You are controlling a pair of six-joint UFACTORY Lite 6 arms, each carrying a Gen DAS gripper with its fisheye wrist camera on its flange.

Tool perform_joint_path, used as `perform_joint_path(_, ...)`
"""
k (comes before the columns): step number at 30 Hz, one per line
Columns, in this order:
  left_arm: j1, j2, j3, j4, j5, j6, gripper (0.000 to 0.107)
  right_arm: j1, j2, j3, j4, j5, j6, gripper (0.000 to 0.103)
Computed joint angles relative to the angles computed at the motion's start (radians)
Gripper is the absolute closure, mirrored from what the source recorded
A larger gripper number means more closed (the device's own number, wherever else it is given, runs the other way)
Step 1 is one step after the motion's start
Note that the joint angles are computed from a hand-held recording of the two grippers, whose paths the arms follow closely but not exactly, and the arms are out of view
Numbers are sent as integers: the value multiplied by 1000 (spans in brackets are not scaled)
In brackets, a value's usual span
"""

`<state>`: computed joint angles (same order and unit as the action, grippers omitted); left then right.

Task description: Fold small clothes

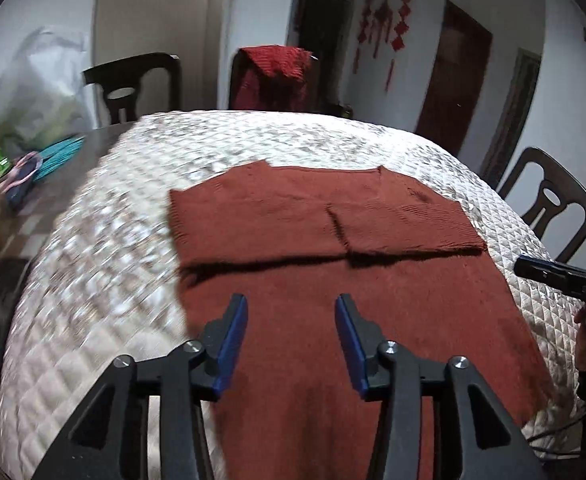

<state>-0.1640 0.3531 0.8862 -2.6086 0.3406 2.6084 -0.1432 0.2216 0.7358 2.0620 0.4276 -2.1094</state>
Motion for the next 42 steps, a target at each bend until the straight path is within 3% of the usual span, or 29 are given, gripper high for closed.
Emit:
perform_joint_path(5,44,-90,-150,-44,47,31,58,-19,-55,-104,-20,36,-8,56)
perform_joint_path(14,116,-101,-255,142,109,-146,58,-139,-64,-235,-72,151,-4,56)
perform_joint_path(22,100,-147,-355,155,159,-171,58,-160,-122,-325,-97,214,8,56)
perform_joint_path(36,17,-282,-508,-24,149,-64,59,-165,-154,-405,-161,302,62,56)
perform_joint_path(42,66,-239,-476,16,171,-133,81,-176,-109,-396,-150,325,57,78)
